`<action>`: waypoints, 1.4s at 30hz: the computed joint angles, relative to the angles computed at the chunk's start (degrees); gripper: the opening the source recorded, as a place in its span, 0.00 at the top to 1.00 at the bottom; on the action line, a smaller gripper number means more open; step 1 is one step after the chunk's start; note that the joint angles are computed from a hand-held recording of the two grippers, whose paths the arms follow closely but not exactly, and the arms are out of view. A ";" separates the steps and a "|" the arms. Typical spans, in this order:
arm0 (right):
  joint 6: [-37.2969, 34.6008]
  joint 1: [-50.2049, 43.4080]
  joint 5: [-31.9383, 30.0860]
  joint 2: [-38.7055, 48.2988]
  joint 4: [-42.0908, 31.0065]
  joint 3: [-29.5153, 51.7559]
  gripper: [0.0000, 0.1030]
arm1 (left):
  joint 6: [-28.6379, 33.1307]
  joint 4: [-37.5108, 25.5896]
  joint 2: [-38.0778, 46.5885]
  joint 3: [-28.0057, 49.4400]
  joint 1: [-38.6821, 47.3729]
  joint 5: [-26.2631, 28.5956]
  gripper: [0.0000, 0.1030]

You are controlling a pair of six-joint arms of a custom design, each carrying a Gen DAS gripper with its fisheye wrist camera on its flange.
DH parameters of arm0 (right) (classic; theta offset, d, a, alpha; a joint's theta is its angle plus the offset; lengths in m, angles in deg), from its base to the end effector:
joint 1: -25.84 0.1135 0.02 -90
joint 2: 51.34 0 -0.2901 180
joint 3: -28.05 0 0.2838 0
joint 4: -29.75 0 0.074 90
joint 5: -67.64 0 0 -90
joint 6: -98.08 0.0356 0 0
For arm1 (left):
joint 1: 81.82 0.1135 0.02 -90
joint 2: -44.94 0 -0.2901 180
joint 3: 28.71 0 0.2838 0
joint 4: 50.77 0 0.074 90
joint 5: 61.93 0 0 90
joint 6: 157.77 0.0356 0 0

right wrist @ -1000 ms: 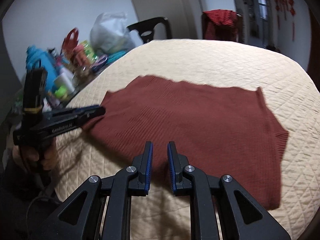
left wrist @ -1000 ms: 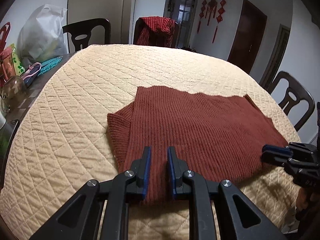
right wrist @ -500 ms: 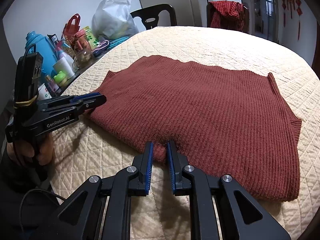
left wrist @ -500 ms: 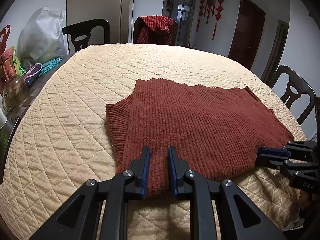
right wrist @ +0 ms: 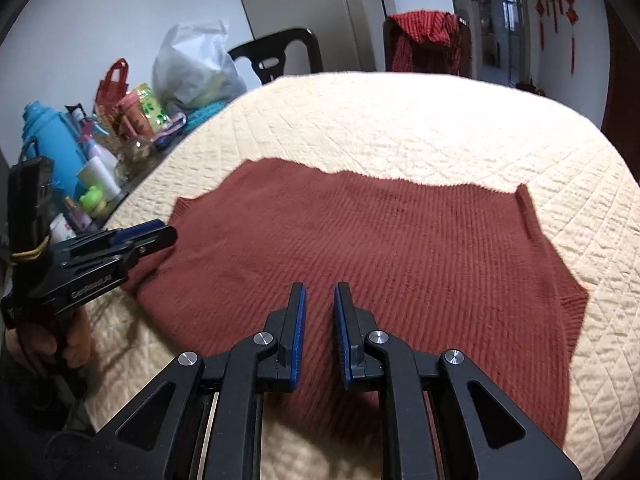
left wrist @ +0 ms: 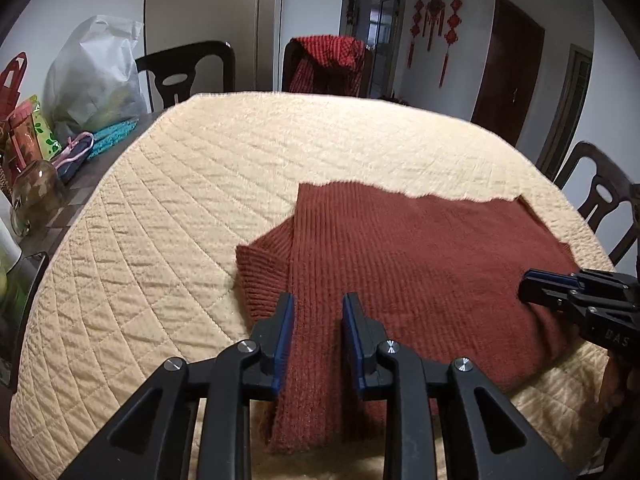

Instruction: Fold small clothes

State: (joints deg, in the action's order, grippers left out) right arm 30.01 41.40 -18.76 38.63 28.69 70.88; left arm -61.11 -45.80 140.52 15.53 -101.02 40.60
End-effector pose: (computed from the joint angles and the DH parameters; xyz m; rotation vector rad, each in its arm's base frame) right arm 0.2760 0.0745 0.1139 0.1636 2.4167 0.2251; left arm 0.2813 -0.1061 0.1019 0.6354 2.2996 -0.3643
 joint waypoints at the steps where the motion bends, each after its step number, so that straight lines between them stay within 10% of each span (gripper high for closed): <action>1: 0.07 -0.20 -0.25 0.16 0.75 -0.13 0.86 | -0.06 -0.29 0.31 0.24 0.00 -0.15 0.73; 8: -0.33 0.41 -0.31 -3.02 0.12 -1.21 0.86 | -0.28 -0.26 0.02 0.95 4.21 2.96 0.57; 28: -0.14 1.28 -1.31 -6.32 0.04 -4.42 0.86 | -2.96 -4.86 4.50 8.13 5.32 6.49 0.56; 42: 0.88 -21.22 -7.72 -1.85 3.18 -1.82 0.86 | -3.04 -5.42 10.26 18.53 -4.44 4.30 0.55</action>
State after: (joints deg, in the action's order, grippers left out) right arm 30.90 20.18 -26.48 36.77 31.87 69.06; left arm -64.14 -51.22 150.78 34.06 -105.46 44.91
